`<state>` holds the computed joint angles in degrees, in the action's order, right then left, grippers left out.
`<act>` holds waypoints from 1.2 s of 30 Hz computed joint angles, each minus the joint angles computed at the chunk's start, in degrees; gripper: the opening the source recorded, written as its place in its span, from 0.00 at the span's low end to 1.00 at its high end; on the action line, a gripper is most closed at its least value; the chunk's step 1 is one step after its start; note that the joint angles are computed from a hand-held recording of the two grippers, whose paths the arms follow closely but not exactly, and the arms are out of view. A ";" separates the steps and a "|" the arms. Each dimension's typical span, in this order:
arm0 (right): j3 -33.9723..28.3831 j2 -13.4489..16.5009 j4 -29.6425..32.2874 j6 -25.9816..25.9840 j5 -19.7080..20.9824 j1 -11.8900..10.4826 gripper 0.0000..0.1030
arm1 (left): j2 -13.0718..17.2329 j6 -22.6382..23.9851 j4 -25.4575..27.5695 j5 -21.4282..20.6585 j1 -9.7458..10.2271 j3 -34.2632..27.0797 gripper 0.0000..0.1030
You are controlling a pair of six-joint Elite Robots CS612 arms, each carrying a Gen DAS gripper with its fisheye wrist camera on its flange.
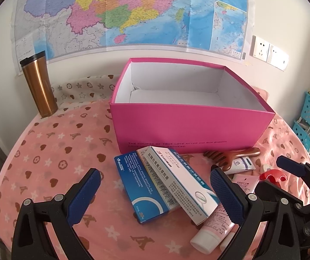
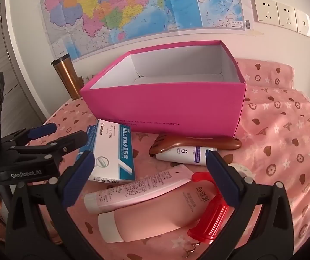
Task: Organize rigid objects
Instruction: 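Move the open right gripper toward the white-and-teal medicine box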
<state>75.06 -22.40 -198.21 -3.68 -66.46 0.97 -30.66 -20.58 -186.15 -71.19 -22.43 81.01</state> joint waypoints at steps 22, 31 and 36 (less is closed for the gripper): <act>-0.24 0.16 0.46 0.15 1.65 0.08 0.96 | 0.16 0.39 -0.30 0.07 0.28 -0.13 1.00; -1.09 0.00 6.88 -5.15 2.95 0.67 0.81 | 1.06 2.74 0.56 -1.85 2.23 -2.16 0.96; -1.30 -0.48 12.63 -6.82 5.64 0.92 0.72 | 2.13 5.80 2.56 -7.19 3.63 -5.02 0.83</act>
<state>73.76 -22.88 -185.58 -10.51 -60.82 1.89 -28.52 -14.78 -183.59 -78.38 -18.81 75.99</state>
